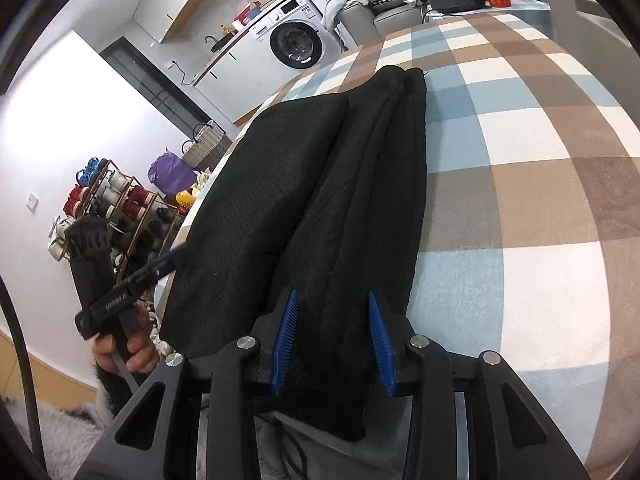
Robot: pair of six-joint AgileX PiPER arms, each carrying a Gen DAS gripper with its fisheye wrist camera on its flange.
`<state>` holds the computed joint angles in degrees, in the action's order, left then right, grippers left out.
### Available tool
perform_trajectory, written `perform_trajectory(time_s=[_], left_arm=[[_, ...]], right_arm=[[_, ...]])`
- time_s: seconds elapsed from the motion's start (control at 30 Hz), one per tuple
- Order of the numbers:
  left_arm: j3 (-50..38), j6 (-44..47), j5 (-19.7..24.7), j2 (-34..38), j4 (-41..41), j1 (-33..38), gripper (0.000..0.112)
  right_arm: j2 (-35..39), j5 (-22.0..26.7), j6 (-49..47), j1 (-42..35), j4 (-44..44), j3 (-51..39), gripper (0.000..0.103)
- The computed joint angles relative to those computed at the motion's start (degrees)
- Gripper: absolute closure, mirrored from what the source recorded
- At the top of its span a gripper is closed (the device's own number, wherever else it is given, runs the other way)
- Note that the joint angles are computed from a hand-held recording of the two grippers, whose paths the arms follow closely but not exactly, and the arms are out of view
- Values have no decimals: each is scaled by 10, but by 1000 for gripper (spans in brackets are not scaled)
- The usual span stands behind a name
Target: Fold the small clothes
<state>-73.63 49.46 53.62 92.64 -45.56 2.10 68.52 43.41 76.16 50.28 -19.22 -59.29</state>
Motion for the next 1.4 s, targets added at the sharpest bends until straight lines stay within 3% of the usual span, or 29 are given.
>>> perform_trajectory(time_s=[0.23, 0.33, 0.57, 0.63, 0.7, 0.77, 0.87, 0.97, 1.07, 1.17, 1.23, 1.4], left_arm=[[6, 11, -5, -5, -5, 6, 39], [0, 13, 1, 0, -8, 9, 39], [3, 28, 10, -1, -11, 8, 39], [4, 29, 7, -1, -8, 7, 39], [3, 28, 7, -1, -9, 9, 39], [2, 29, 6, -2, -10, 11, 39], [0, 24, 6, -3, -8, 14, 39], [0, 24, 8, -6, -12, 17, 39], [4, 26, 5, -9, -8, 13, 39], [8, 22, 1, -12, -1, 8, 39], [10, 22, 0, -17, -2, 7, 39], [15, 30, 9, -27, -12, 4, 39]], right_arm=[[64, 20, -65, -37, -11, -92, 67], [70, 42, -71, -17, -22, -111, 67], [52, 61, -42, 23, -23, -75, 67], [46, 40, -25, 15, -20, -55, 69], [55, 28, -29, 7, -23, -54, 81], [78, 48, -37, 10, -45, -76, 98], [104, 97, -30, 14, -73, -141, 99], [111, 180, -15, 59, -143, -210, 99], [104, 225, 7, 68, -148, -195, 99], [67, 146, 24, 18, -66, -95, 99], [56, 130, 29, 16, -56, -72, 99], [42, 181, 19, 50, -66, -98, 97]])
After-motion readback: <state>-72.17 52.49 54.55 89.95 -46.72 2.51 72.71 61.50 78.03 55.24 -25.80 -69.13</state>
